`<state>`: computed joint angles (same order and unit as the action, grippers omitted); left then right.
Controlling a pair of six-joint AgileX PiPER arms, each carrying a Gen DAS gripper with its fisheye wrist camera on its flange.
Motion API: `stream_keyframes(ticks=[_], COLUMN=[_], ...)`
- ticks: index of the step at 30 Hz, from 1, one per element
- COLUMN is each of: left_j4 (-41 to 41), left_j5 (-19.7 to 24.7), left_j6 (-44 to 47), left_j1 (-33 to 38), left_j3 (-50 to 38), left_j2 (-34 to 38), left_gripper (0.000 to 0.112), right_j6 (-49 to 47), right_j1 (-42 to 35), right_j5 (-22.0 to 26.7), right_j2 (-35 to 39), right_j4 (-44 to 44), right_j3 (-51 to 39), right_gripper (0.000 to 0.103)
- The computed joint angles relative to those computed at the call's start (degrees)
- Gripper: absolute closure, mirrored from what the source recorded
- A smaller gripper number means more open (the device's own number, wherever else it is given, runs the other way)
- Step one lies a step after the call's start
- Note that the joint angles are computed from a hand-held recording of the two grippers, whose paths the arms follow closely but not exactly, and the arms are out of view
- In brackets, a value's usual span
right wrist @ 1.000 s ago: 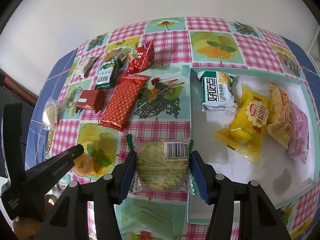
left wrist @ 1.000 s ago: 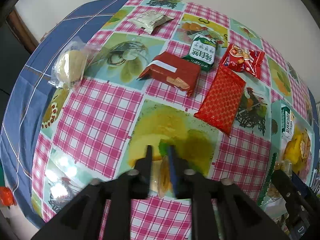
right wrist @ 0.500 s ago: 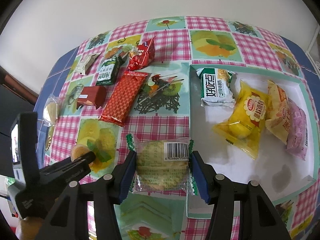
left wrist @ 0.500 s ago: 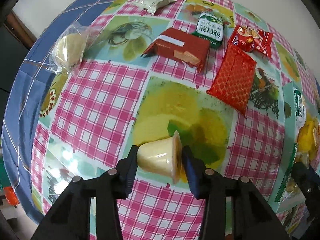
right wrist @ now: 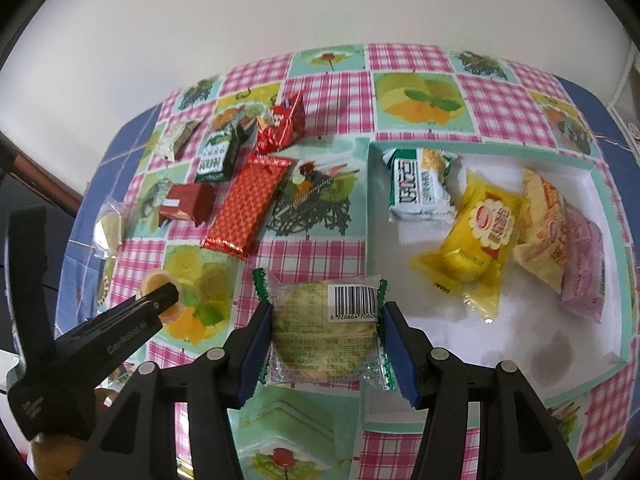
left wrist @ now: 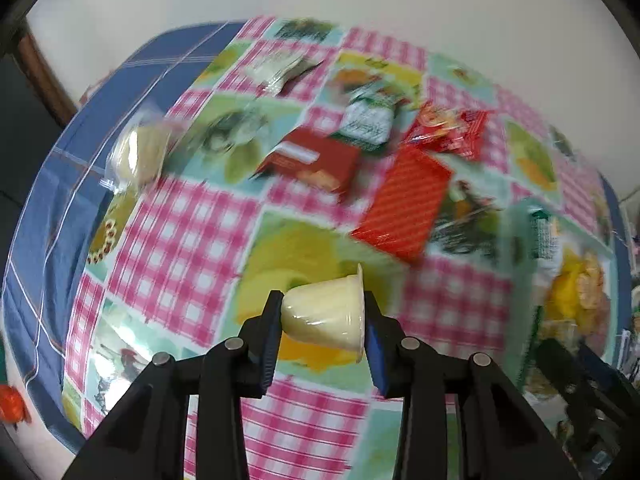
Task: Organize snacks
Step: 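Lift the cream cake with left tool while right tool holds the biscuit pack, then carry cake and biscuit pack into the white tray and open both tools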
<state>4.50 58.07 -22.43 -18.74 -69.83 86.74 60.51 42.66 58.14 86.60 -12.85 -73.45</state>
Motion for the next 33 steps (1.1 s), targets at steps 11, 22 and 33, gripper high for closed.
stream_keyframes(ticks=[11, 22, 33], left_j4=[3.60, 5.55, 3.35], left_j5=[0.92, 2.19, 2.04], left_j6=[-8.56, -11.65, -11.15], left_j1=[-20.71, -35.34, -36.12], left_j3=[-5.99, -13.89, -13.92], left_j2=[1.60, 9.71, 13.63], left_gripper=[0.073, 0.073, 0.073], right_j6=[0.95, -5.84, -13.88], right_j1=[-10.48, -30.44, -41.58], right_j5=[3.94, 7.26, 6.15], right_j2=[-12.28, -24.97, -25.53], right_j4=[-1.34, -0.44, 3.00], right_j3=[11.29, 21.95, 27.53], right_gripper=[0.045, 0.045, 0.045])
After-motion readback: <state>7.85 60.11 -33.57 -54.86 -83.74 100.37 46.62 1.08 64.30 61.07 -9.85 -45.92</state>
